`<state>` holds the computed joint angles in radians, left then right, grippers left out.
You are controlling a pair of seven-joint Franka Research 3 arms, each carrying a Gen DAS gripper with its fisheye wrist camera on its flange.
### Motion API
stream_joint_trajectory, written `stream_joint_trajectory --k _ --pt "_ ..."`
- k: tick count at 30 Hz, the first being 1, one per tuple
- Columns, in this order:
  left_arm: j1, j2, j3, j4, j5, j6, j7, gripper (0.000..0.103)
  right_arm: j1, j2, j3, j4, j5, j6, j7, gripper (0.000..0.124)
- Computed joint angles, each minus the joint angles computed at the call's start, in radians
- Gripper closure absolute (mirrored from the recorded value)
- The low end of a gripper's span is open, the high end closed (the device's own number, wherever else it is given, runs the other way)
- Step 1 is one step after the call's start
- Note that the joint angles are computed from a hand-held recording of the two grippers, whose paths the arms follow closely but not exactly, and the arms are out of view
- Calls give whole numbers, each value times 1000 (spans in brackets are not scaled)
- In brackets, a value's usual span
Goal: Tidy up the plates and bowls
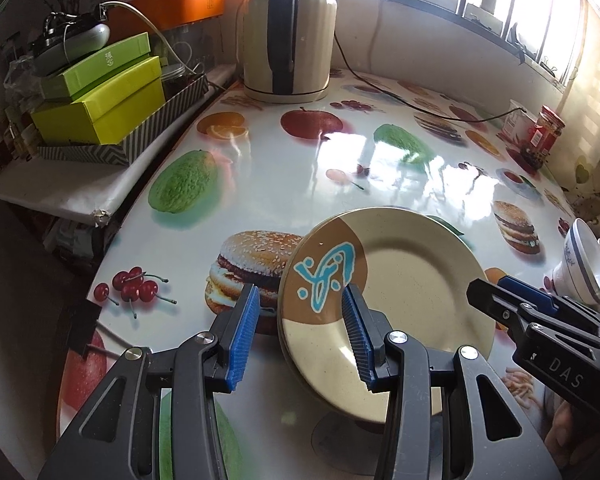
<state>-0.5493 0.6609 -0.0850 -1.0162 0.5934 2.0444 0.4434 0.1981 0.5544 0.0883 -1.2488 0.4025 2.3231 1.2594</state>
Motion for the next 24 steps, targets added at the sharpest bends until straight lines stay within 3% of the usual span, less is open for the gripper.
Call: stream_joint_trajectory --k 8,14,24 --pt "-21 -15 -4 -2 13 -12 -18 59 -5 -79 -4 -116 7 67 -32 76" --pt "-35 -26 -10 -15 24 44 -29 59 -9 -161 -14 -226 8 147 -70 70" --pt "-94 77 10 175 29 -14 30 59 -25 -250 -28 -336 23 231 -101 63"
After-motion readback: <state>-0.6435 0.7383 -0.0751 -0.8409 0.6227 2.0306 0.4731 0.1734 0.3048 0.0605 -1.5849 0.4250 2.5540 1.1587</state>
